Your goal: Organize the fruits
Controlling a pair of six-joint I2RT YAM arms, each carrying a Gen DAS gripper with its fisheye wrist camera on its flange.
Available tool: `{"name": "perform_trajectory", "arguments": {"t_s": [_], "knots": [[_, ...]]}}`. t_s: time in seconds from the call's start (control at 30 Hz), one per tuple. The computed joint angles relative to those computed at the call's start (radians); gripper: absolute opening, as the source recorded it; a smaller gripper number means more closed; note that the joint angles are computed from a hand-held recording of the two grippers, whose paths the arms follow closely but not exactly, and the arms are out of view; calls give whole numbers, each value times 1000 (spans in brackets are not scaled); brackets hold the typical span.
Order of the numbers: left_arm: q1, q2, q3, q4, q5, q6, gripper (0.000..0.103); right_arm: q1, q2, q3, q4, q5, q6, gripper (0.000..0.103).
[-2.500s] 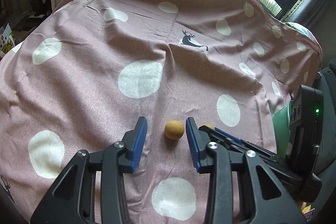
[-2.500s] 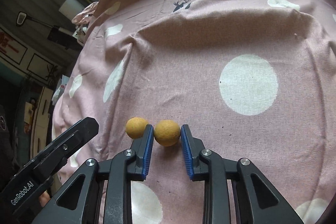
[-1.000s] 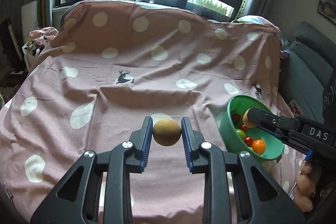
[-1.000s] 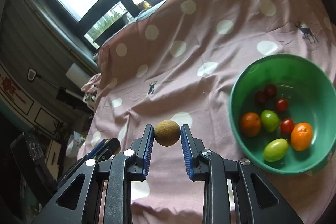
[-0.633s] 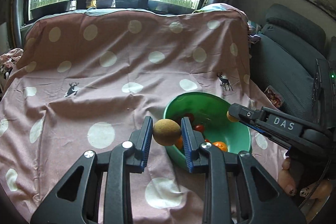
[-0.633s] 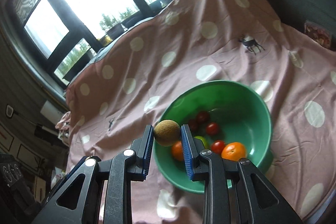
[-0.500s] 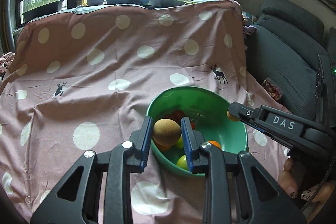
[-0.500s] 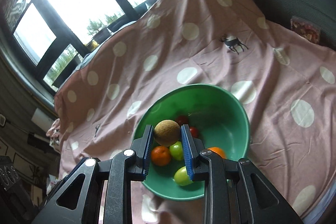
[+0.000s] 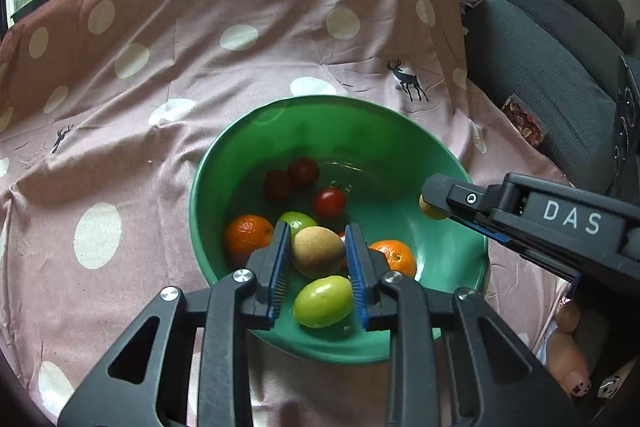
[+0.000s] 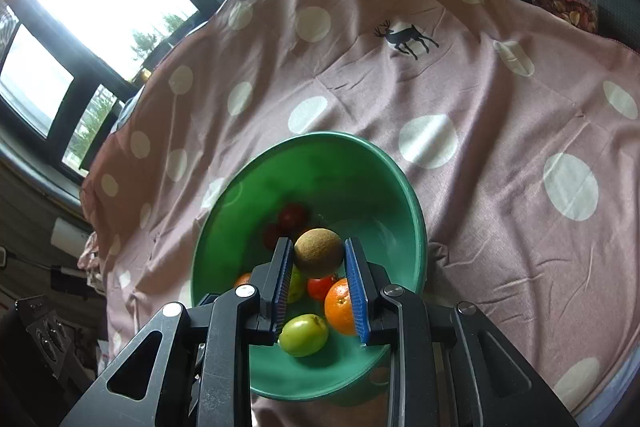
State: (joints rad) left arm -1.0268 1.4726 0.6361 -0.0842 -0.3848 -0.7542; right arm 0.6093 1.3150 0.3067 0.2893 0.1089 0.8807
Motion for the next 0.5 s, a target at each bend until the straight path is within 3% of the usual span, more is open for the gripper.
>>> {"name": "perform_trajectory", "arguments": {"t_s": [0.13, 0.27, 0.33, 0.4, 0.43, 0.5], "knots": [[5, 21, 7, -4, 3, -10, 28, -1, 35, 18, -21, 7, -3, 28], [-2, 7, 12, -29, -29, -31, 28, 36, 4, 52, -145, 120, 10, 32], [-6, -18, 5, -37, -36, -38, 39, 34, -10, 48, -155, 115, 10, 44], [-11, -52, -6, -44, -44, -48, 67, 26, -21, 38, -135, 91, -4, 54], [-19, -73, -15, -44, -57, -56, 71, 30, -30, 37, -140, 93, -6, 56], [-35, -102, -7, -86, -94, -74, 89, 49, -59, 37, -164, 123, 1, 62]]}}
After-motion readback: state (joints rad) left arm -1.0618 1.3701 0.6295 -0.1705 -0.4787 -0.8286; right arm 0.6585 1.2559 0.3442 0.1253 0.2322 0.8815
